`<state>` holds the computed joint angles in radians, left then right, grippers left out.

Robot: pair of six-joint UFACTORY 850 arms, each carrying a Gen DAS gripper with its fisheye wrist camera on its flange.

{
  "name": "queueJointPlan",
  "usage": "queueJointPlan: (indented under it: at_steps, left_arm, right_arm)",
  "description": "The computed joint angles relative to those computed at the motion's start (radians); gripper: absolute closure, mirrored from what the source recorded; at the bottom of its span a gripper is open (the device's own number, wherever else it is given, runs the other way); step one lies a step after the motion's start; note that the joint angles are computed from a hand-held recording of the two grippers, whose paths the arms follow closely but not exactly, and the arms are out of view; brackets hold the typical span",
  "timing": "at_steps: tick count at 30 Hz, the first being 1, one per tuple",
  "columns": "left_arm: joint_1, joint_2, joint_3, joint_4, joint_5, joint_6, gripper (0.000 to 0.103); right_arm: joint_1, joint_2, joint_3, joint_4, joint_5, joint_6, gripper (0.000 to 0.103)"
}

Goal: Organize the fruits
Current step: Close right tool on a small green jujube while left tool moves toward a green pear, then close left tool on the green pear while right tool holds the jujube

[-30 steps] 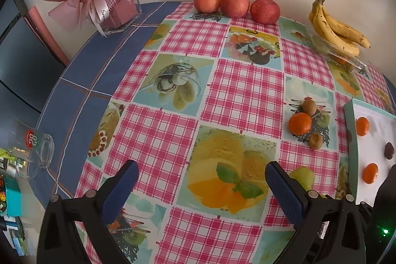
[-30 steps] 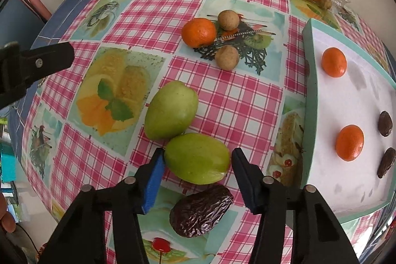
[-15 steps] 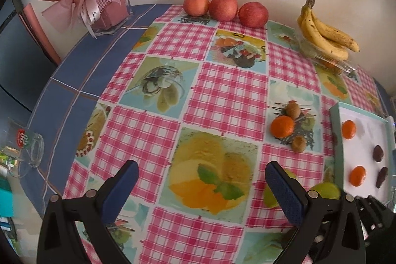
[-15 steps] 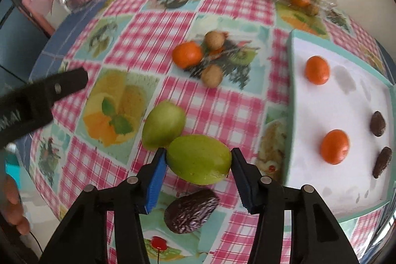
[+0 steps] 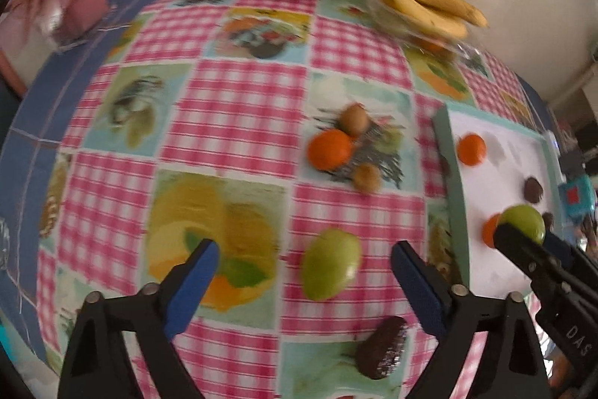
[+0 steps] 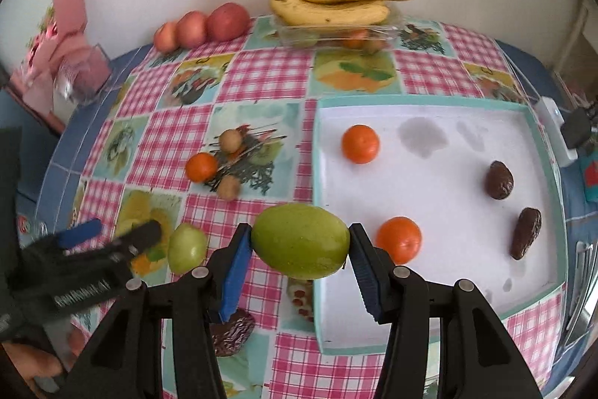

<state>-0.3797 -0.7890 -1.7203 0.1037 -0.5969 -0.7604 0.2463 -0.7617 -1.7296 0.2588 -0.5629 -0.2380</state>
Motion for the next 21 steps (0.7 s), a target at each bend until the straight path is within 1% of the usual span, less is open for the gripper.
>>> queueJointPlan:
  at_steps: [1, 3, 5, 7, 8, 9, 12, 14, 16, 17, 18, 21]
  left_arm:
    - [-0.004, -0.008, -0.010, -0.010, -0.006, 0.013, 0.013]
    - [-0.010, -0.028, -0.035, -0.037, -0.017, 0.048, 0.021]
    - [-0.013, -0.042, -0.049, -0.055, -0.028, 0.067, 0.026]
    - [-0.018, -0.058, -0.068, -0.038, -0.054, 0.050, 0.028]
    - [-0.019, -0.065, -0.075, -0.031, -0.061, 0.048, 0.030]
    - [-0.020, -0.069, -0.080, -0.027, -0.066, 0.047, 0.035]
    - [-0.023, -0.076, -0.088, -0.022, -0.076, 0.042, 0.042]
    - [-0.022, -0.078, -0.091, -0.013, -0.080, 0.031, 0.044]
    - [-0.022, -0.077, -0.089, -0.009, -0.080, 0.029, 0.048]
    - [-0.022, -0.076, -0.088, -0.007, -0.080, 0.029, 0.054]
    - [-0.021, -0.076, -0.087, -0.011, -0.080, 0.032, 0.057]
    - [-0.022, -0.079, -0.092, -0.014, -0.086, 0.036, 0.061]
  right_arm:
    - [-0.001, -0.001, -0.001, -0.001, 0.000, 0.005, 0.049]
    - [-0.006, -0.006, -0.006, 0.004, -0.002, 0.004, 0.049]
    - [-0.012, -0.001, -0.001, 0.020, 0.001, -0.008, 0.049]
    - [-0.016, 0.005, 0.006, 0.031, 0.006, -0.015, 0.049]
    - [-0.016, 0.006, 0.007, 0.033, 0.007, -0.016, 0.049]
    - [-0.018, 0.008, 0.009, 0.038, 0.008, -0.021, 0.049]
    - [-0.021, 0.009, 0.009, 0.054, 0.005, -0.035, 0.049]
    - [-0.022, 0.009, 0.010, 0.063, 0.005, -0.043, 0.049]
    - [-0.023, 0.011, 0.011, 0.071, 0.004, -0.049, 0.049]
    - [-0.024, 0.012, 0.012, 0.075, 0.005, -0.052, 0.049]
    - [-0.025, 0.013, 0.013, 0.078, 0.005, -0.054, 0.049]
    - [-0.027, 0.014, 0.013, 0.087, 0.005, -0.059, 0.049]
